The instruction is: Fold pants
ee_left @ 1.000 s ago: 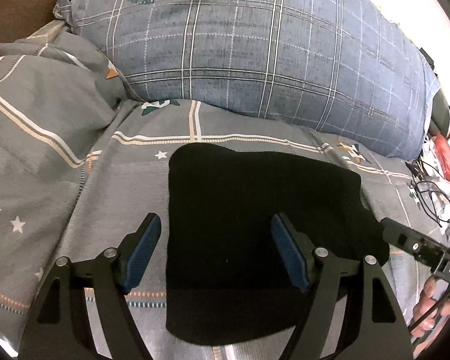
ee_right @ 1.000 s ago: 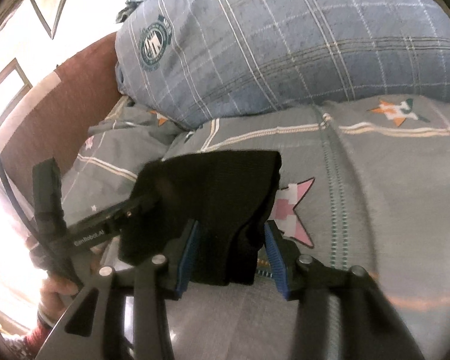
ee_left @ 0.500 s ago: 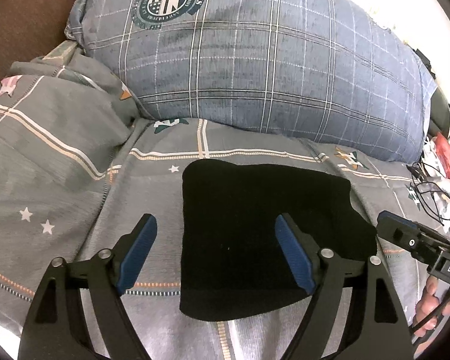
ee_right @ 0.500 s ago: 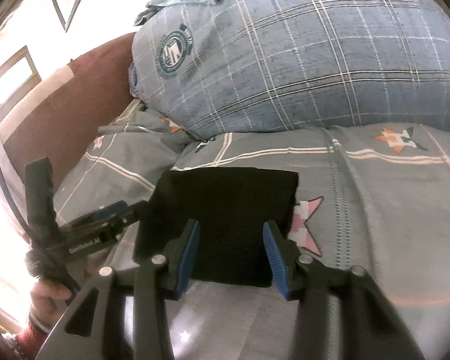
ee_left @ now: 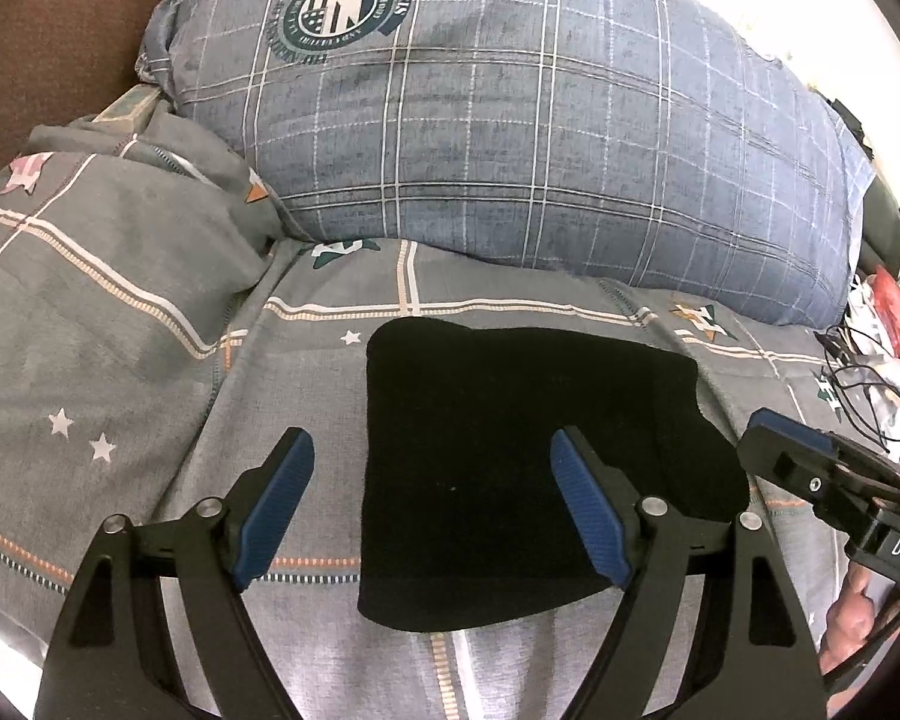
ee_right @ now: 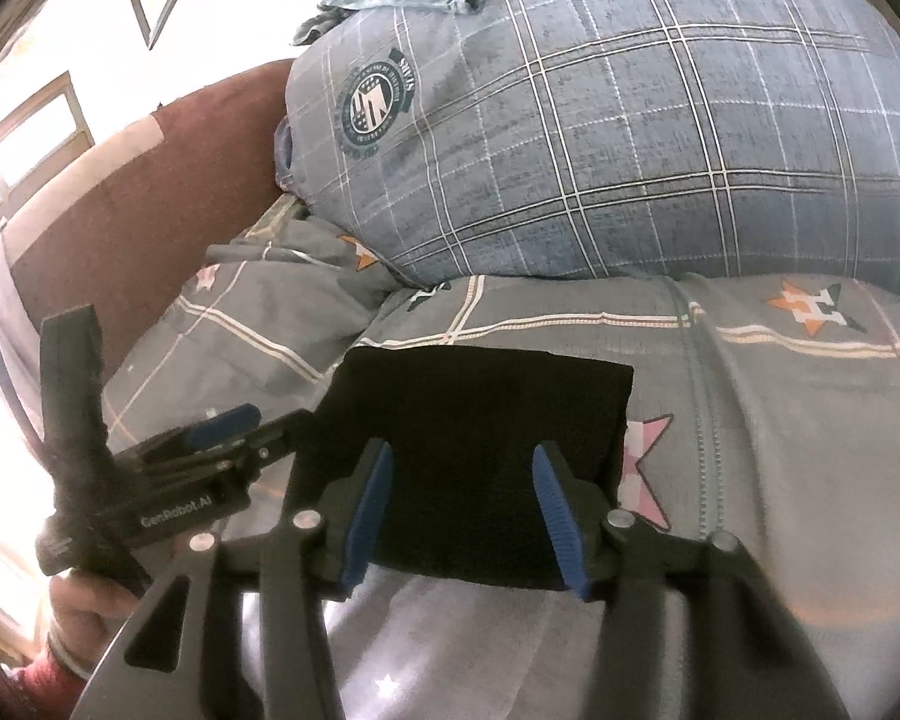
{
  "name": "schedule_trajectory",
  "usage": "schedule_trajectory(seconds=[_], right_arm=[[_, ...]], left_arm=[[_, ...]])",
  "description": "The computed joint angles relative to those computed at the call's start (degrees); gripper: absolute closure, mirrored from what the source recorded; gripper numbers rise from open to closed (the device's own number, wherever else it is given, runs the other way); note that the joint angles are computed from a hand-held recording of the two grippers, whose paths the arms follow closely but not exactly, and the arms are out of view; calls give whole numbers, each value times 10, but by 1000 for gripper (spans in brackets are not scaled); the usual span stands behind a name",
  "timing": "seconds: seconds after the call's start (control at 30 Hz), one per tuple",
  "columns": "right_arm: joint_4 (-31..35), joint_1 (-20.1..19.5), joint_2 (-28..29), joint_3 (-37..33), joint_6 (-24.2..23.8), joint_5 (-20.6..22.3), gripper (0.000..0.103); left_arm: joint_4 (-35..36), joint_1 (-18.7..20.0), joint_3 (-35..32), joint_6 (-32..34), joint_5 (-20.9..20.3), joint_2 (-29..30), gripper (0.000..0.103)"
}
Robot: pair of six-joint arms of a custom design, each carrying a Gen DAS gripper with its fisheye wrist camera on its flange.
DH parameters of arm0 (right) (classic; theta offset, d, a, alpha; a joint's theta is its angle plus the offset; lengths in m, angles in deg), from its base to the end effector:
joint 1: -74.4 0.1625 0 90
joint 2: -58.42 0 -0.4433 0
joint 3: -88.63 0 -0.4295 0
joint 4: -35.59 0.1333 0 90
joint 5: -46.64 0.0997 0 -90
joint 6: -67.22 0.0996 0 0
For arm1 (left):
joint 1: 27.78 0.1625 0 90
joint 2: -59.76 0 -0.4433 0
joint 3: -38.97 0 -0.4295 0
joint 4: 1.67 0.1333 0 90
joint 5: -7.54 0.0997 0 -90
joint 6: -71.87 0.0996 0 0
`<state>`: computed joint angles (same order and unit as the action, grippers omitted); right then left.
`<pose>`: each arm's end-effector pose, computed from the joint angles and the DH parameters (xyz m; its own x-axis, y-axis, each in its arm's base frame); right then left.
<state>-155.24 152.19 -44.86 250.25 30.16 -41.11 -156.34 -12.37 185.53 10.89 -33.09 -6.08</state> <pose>0.0782 -0.2874 0.2223 -0.8778 -0.2864 0.3840 -0.4675 0.6869 -0.5565 -0.2613 -0.2887 0.0532 -0.7960 0.1083 -0.5956 0.4750 0.7216 -0.5037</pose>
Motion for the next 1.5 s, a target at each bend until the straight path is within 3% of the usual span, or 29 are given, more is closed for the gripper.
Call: schedule_trajectory(seconds=[0.3, 0.6, 0.73, 0.9, 1.1, 1.5], right_arm=[[-63, 7, 58, -10, -2, -31, 52], [-135, 26, 177, -56, -8, -58, 53], [-192, 45, 264, -90, -1, -112, 53], [-218, 41, 309, -111, -5, -114, 50], [-189, 37, 298, -119, -16, -108, 50], [-174, 19, 187, -37, -17, -70, 50]], left_arm=[[-11, 30, -2, 1, -6, 1, 21], [-38, 82, -41, 52, 16, 53, 21], [-77, 109, -52, 77, 13, 72, 19], [-111, 127, -59, 104, 15, 93, 19], [-138, 134, -58, 108, 12, 104, 18], [-66, 89, -38, 52, 12, 66, 18]])
